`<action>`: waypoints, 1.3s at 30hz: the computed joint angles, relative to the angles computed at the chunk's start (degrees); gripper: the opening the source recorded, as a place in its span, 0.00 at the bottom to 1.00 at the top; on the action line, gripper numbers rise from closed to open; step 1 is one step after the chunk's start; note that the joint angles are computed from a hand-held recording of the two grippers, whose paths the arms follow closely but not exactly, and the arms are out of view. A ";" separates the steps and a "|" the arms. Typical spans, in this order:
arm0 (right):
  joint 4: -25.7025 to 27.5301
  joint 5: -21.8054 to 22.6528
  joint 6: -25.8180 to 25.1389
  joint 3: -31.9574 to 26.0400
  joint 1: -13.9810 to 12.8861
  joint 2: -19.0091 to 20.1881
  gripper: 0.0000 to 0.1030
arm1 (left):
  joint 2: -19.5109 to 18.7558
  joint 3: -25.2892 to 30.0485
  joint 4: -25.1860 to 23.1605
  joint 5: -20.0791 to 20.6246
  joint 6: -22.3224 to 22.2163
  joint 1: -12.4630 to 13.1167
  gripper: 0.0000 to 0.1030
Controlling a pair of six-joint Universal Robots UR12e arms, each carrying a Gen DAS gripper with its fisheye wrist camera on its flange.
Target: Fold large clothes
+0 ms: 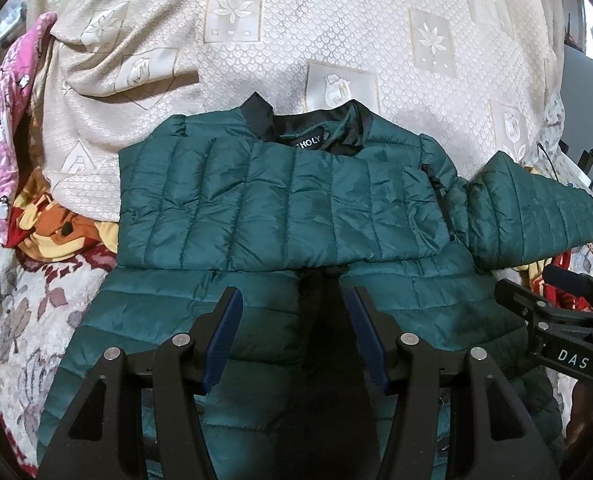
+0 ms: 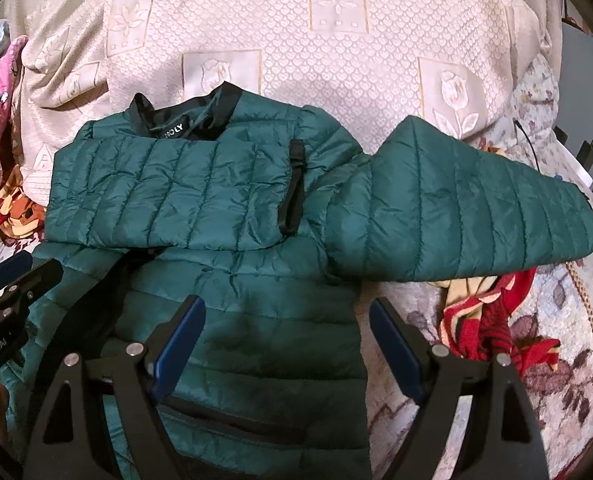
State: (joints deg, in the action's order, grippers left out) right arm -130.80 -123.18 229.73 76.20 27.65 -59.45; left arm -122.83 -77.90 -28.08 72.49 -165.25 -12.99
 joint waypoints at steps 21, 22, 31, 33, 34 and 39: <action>3.06 -3.75 2.10 2.43 -1.60 -2.07 0.84 | -1.78 2.39 -1.06 0.00 -1.64 -0.66 0.31; 3.31 -4.15 2.45 2.68 -1.73 -2.33 0.85 | -1.85 2.45 -1.09 0.00 -1.65 -0.65 0.31; 5.50 -8.52 8.56 7.53 -4.69 -6.46 0.85 | -2.54 3.22 -1.89 -0.02 -2.42 -0.38 0.31; 7.54 -9.75 11.59 8.81 -5.60 -7.75 0.85 | -2.69 3.37 -1.74 0.06 -2.61 -0.36 0.31; 8.62 -10.43 13.19 9.65 -6.17 -8.56 0.85 | -2.76 3.47 -1.73 0.01 -2.62 -0.29 0.31; 15.65 -12.98 20.80 12.80 -8.85 -12.11 0.85 | -3.29 4.29 -1.53 0.00 -3.76 0.10 0.31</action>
